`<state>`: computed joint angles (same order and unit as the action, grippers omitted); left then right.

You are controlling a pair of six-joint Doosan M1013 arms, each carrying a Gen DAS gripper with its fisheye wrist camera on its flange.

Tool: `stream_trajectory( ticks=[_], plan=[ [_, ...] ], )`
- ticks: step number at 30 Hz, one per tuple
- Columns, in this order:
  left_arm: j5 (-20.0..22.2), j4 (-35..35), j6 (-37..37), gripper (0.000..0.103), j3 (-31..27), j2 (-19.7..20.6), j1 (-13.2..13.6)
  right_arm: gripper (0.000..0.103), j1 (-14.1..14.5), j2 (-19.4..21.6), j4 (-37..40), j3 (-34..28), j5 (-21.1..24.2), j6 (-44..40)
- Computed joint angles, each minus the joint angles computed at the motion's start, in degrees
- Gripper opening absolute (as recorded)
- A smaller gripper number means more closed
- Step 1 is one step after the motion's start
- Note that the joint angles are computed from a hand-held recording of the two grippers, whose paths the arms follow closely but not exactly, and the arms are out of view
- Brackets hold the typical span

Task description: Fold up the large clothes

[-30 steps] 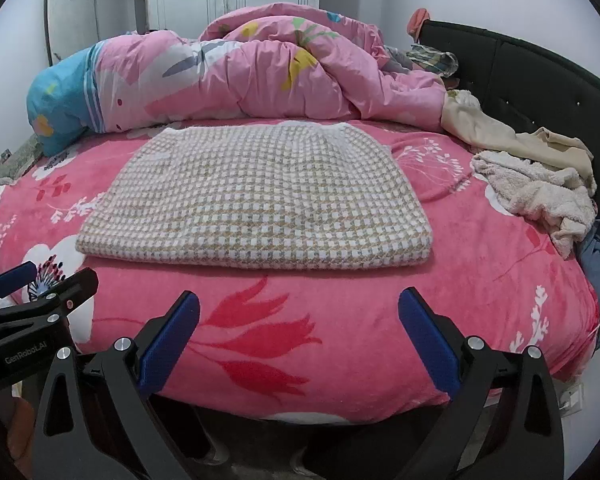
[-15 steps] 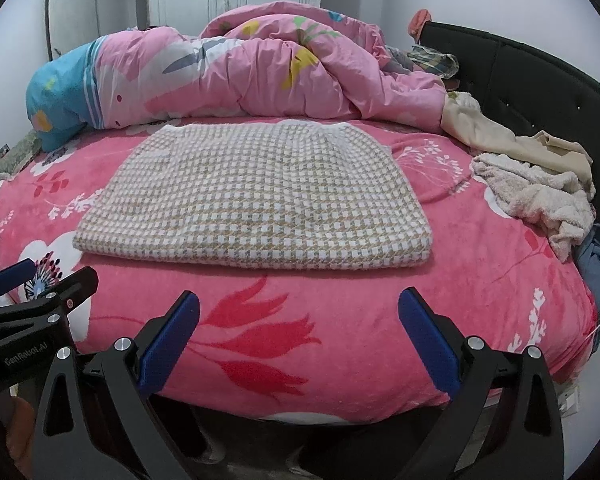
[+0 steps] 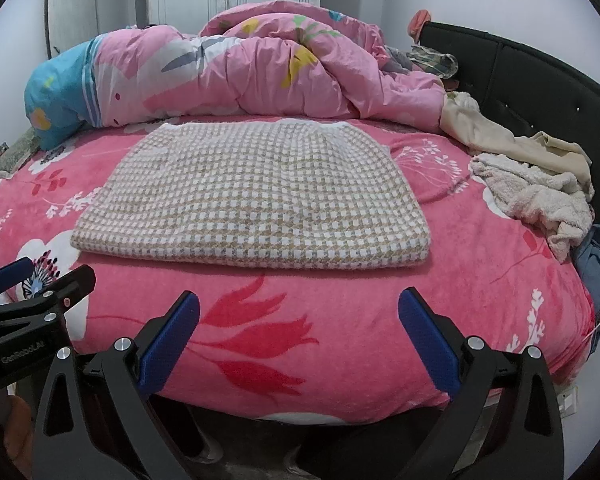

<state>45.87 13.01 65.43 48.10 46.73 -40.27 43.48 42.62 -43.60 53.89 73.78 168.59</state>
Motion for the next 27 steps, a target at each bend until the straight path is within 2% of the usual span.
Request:
stream_trajectory(
  ticks=[27],
  plan=[
    [-0.5,0.7,-0.8,0.095,0.2,-0.2,0.1,0.097,-0.2,-0.5,-0.2,0.8,-0.2,-1.2]
  ],
)
